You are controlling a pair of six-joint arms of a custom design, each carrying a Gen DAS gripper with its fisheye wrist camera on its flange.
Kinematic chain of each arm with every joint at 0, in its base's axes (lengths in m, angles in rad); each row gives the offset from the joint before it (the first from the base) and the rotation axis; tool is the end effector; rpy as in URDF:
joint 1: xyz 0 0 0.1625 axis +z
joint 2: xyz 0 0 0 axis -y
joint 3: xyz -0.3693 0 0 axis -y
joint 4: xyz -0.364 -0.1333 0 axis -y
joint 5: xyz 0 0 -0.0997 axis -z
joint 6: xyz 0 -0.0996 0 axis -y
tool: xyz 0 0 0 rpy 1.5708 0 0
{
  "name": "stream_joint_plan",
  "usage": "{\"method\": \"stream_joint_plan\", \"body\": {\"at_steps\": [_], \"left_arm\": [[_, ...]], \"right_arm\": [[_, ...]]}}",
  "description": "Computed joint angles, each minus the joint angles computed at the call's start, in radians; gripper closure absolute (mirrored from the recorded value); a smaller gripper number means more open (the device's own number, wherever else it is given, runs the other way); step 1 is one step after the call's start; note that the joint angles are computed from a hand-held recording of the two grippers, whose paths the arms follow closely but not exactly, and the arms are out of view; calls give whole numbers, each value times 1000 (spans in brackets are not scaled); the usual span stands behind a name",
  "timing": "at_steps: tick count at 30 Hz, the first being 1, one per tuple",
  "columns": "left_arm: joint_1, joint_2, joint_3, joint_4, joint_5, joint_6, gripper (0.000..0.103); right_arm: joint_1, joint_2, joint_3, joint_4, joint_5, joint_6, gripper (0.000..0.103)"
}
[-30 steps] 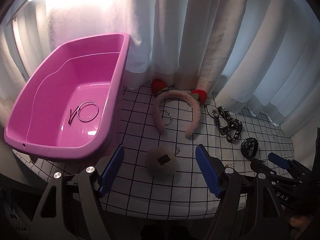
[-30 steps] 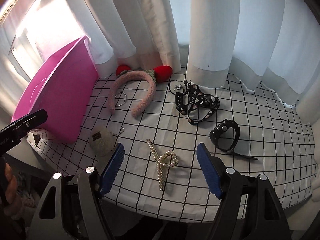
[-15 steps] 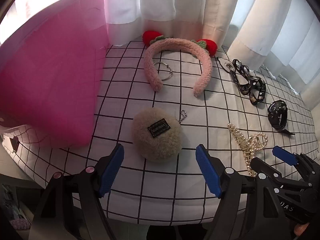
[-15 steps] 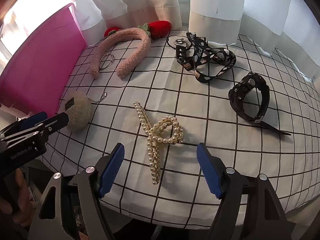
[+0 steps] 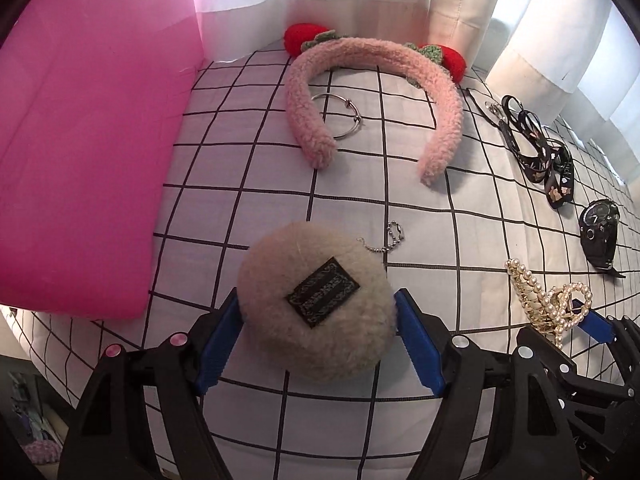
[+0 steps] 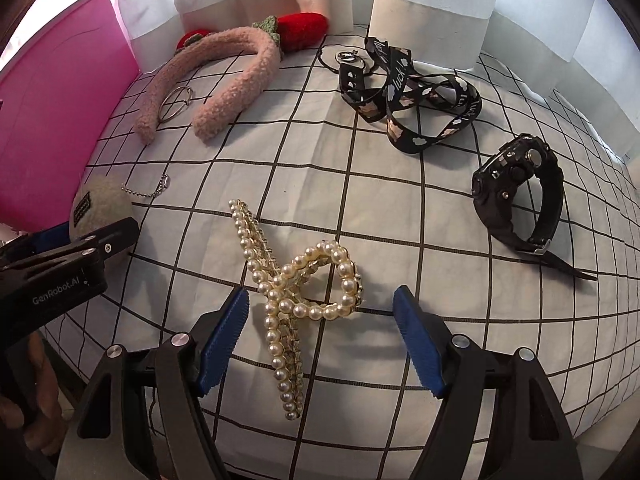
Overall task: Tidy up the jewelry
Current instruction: 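Close the left tool on the beige pom-pom while the right tool grips the pearl clip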
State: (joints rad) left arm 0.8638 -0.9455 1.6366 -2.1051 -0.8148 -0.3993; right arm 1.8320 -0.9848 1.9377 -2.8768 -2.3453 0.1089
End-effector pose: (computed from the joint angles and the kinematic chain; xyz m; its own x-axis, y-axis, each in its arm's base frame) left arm -0.2259 -0.5748 0.1428 -0.6950 0.2185 -0.6850 0.4031 0.9073 -0.1196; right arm 0.1992 -0.4988 0.1412 -0.7749 0.1473 0.6147 -0.1590 0.8958 -0.4151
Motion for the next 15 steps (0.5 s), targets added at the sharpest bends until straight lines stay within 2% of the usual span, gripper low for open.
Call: {"method": "stream_joint_plan", "body": {"at_steps": [5,10,14,15], "left_arm": [[8,11,-2,-16,9,13,25],[8,17,-1,-27,21,18,23],[5,24,-1,-44,16,33,32],[3,25,0,-45,15,33,34]], "right_arm": [[11,44,-27,-27,-60,-25,32],[7,54,-25,-66,-59,-37,32],[8,52,-24,-62,-55,-36,34],[9,50,-21,-66,-56,-38,38]]}}
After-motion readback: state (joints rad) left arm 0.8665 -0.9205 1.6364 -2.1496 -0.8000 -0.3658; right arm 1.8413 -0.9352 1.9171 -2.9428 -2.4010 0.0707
